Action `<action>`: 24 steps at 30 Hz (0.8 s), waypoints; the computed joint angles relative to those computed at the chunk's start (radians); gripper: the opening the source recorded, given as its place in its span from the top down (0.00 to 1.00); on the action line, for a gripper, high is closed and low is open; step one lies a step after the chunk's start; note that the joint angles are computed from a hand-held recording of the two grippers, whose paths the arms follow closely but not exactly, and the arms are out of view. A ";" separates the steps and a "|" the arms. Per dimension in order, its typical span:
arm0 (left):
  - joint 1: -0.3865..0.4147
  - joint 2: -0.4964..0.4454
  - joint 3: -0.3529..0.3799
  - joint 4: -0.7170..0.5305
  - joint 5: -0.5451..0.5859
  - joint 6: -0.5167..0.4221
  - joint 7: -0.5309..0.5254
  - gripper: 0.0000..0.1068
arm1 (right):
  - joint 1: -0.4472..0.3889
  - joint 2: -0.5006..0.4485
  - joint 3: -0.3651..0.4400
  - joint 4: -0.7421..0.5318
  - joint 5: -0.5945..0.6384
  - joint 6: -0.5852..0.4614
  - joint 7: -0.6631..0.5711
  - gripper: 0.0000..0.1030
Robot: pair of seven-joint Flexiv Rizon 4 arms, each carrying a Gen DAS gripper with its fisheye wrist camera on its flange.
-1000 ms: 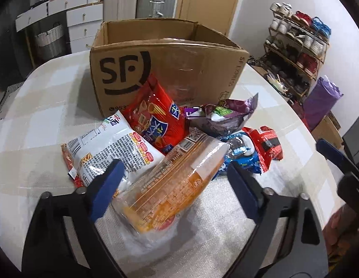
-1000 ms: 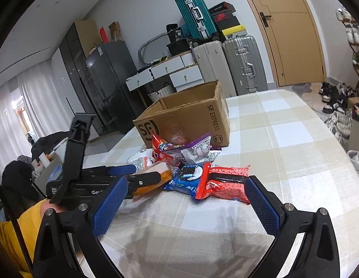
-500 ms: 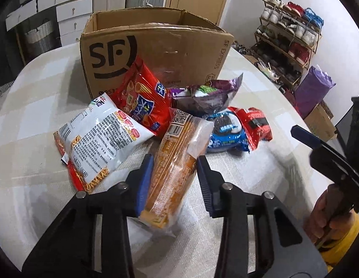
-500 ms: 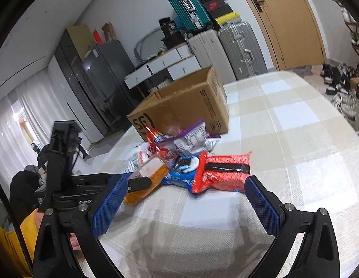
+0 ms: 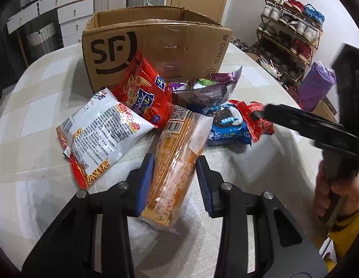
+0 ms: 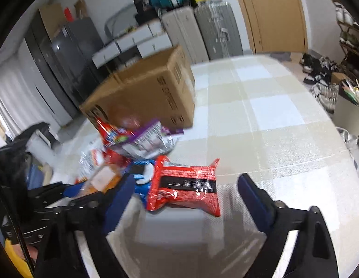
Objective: Organize snacks
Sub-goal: 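Grasp the orange wafer pack with the left gripper while the right gripper grasps the red-black packet, then lift both held packs and carry them over the SF box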
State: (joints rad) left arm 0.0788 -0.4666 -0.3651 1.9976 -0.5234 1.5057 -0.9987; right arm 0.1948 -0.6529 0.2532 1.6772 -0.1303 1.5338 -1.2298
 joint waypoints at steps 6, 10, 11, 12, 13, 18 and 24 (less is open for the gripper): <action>0.013 0.002 -0.019 0.028 0.022 0.046 0.002 0.67 | 0.002 -0.031 0.013 -0.055 -0.003 -0.102 -0.046 0.21; 0.019 0.010 -0.021 0.031 0.033 0.024 -0.019 0.67 | 0.008 -0.036 0.013 -0.064 0.008 -0.113 -0.075 0.39; 0.028 0.013 -0.030 0.032 0.027 0.016 -0.016 0.68 | -0.010 -0.038 0.040 -0.068 0.019 -0.118 -0.097 0.46; 0.031 0.016 -0.032 0.035 0.024 0.011 -0.013 0.68 | -0.026 -0.040 0.063 -0.073 0.034 -0.124 -0.115 0.47; 0.035 0.023 -0.035 0.040 0.018 0.003 -0.009 0.68 | -0.021 -0.037 0.055 -0.072 0.044 -0.121 -0.111 0.48; 0.052 0.056 -0.057 0.082 -0.033 0.004 0.022 0.70 | -0.029 -0.019 0.062 -0.050 0.092 -0.095 -0.117 0.49; 0.122 0.115 -0.150 0.164 -0.157 0.039 0.090 0.70 | -0.084 0.027 0.128 0.026 0.136 -0.001 -0.137 0.49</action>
State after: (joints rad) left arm 0.2009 -0.3513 -0.5150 2.1613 -0.6804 1.5443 -0.9086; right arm 0.1103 -0.6261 0.3815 1.7028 0.0060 1.5327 -1.3667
